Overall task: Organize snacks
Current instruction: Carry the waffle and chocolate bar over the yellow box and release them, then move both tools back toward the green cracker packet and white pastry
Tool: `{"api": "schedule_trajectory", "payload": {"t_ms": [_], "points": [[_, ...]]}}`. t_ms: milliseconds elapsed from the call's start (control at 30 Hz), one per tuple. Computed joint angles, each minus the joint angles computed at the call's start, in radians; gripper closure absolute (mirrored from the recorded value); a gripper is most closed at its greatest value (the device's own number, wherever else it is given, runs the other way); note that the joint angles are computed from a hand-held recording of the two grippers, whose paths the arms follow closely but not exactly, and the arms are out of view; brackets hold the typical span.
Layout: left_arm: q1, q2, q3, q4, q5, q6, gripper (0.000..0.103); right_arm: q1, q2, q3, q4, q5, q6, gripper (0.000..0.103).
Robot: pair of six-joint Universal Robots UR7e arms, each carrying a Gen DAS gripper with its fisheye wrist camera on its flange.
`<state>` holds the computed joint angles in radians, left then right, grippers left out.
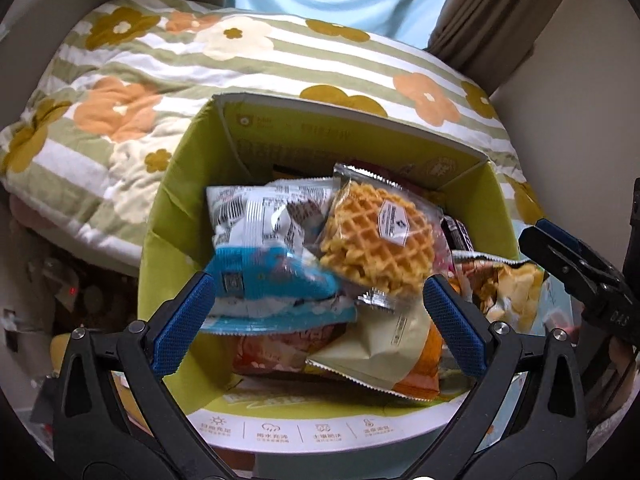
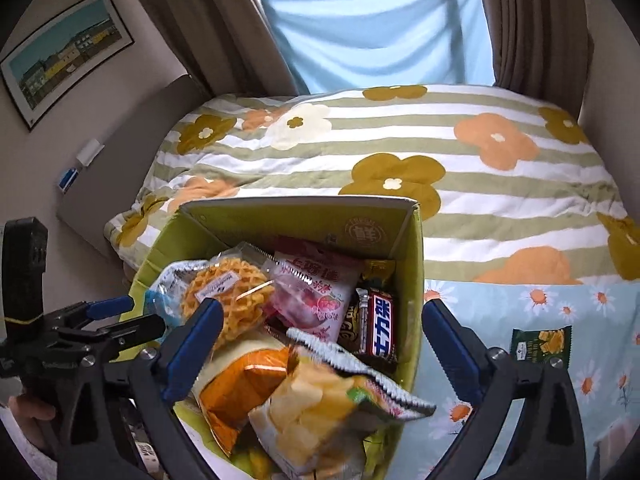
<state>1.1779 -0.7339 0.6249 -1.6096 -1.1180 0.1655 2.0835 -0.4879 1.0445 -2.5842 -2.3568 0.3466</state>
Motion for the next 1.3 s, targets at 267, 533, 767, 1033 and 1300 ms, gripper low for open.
{"api": "schedule_trajectory", "payload": {"t_ms": [267,533,767,1033,1300], "points": [[-0.001,-0.056,0.081,-0.046,-0.015,0.014,0.000,0.020,-0.009,0.025,-0.016,-0.006,0.011,0.004],[-0.007,-0.085,0.148,-0.087,-0.060,0.041,0.000,0.053,-0.030,0.070,0.021,-0.076,0.055,0.004],[-0.059,-0.128,0.265,-0.145,-0.084,0.090,0.000,0.077,-0.113,0.200,-0.038,-0.116,0.087,0.004],[-0.161,-0.196,0.453,-0.273,-0.101,0.078,0.000,0.092,-0.306,0.460,-0.140,-0.162,0.126,0.004],[-0.285,-0.221,0.636,-0.388,-0.116,0.034,0.000,0.098,-0.533,0.702,-0.097,-0.226,0.204,0.004]]}}
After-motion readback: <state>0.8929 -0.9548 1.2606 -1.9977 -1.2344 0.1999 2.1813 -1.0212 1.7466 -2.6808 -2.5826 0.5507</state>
